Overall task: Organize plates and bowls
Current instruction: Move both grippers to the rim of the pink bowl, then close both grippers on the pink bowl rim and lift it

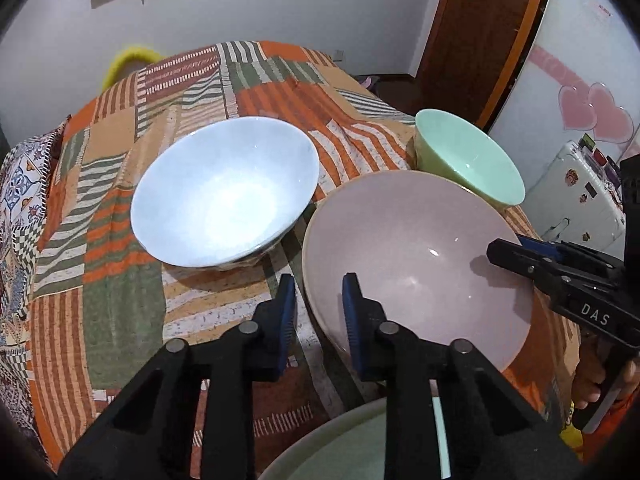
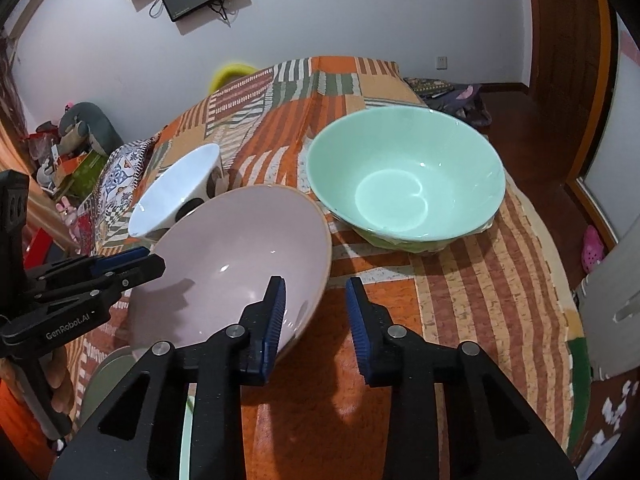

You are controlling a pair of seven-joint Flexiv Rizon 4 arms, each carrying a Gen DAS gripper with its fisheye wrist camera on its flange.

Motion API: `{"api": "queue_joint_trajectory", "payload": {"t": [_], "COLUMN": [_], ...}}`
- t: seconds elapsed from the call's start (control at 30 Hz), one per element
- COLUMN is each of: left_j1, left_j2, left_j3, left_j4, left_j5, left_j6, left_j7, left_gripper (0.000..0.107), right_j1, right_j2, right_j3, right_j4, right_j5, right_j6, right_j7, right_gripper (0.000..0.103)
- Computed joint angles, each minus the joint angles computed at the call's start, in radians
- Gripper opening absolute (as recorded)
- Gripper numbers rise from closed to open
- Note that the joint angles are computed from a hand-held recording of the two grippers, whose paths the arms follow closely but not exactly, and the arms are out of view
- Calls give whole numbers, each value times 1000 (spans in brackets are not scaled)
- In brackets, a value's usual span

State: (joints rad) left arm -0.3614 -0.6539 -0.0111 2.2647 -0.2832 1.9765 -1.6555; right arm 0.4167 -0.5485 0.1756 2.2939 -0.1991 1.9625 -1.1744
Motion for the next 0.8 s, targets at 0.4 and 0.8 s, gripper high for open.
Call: {"api": "queue_joint_trajectory", "payload": {"t": [0.4,0.8], "left_j1": [-13,-81], "left_j2": [6,105], "left_j3": [4,28], "left_j4": [7,113], "left_j5": [-14,-51], "left_j6": [4,88], "left_j7": [-5,-24], "left_gripper": [11,11], "right_j1": [-65,110], "right_j2": [-5,112], "right_j3": [47,-57], "right_j4": [-12,54], "right_j5": [-80,66], "right_j6": [-18,14], "right_j7": [49,-45], "right_gripper": [16,15]}}
